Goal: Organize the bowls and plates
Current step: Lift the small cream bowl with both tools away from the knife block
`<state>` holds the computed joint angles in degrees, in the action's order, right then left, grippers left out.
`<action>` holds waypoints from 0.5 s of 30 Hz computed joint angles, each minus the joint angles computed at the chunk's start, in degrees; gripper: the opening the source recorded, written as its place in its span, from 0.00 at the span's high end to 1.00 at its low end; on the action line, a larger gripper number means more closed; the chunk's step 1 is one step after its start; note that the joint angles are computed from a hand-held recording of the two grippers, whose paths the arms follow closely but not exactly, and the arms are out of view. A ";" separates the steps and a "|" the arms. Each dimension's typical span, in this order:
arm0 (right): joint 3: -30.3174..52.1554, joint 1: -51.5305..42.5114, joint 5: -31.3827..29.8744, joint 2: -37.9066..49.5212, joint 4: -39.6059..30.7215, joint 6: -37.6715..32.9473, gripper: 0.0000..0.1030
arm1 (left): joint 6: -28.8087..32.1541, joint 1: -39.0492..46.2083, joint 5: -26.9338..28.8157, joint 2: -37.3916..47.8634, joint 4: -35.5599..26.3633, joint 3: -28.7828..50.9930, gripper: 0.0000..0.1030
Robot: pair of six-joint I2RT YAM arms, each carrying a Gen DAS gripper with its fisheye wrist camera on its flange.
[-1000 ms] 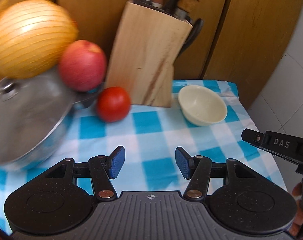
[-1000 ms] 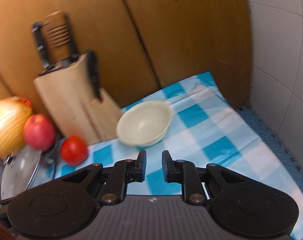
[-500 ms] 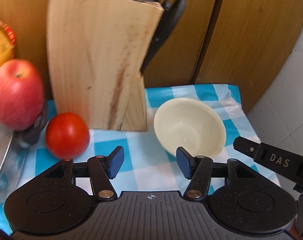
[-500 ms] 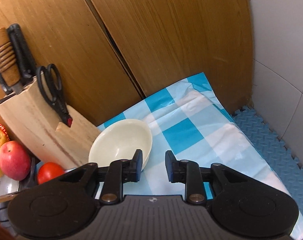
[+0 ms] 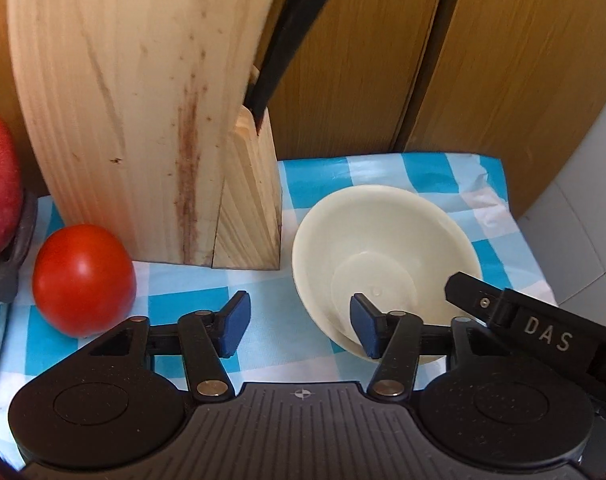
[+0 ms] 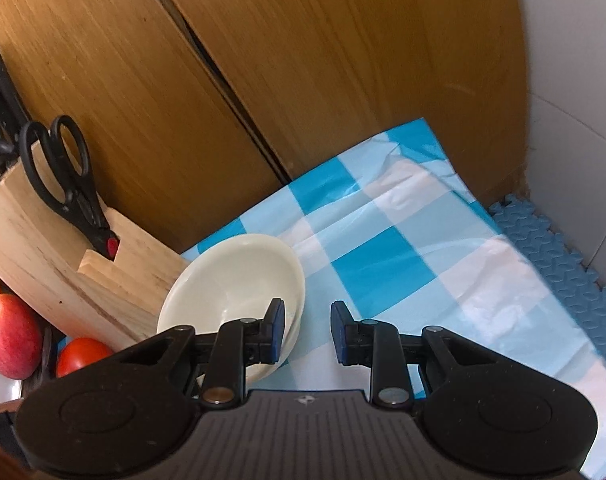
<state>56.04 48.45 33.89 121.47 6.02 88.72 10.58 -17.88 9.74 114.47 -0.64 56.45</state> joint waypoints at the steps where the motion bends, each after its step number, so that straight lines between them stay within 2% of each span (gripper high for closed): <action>1: 0.63 -0.07 -0.04 0.36 -0.68 -0.25 0.77 | 0.18 0.07 0.10 0.21 -0.19 0.14 0.47; 3: 1.01 -0.22 -0.37 0.73 -0.46 -1.36 0.85 | 0.54 0.07 0.68 1.04 -0.71 0.87 0.53; 7: 0.74 -0.37 -0.81 0.67 0.76 -1.93 0.90 | 2.40 -0.96 -0.61 1.20 1.12 0.20 0.63; 12: -0.08 -0.43 -1.76 -0.09 2.18 -2.18 0.91 | 3.53 -0.62 -0.08 0.23 1.22 -0.56 0.73; 15: 0.36 0.30 -1.05 -1.08 0.68 -2.31 0.91 | 3.72 -0.24 0.06 -1.12 1.43 -1.62 0.73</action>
<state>56.39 48.75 32.85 120.39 6.70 86.41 14.29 -18.12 9.79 113.35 0.79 54.83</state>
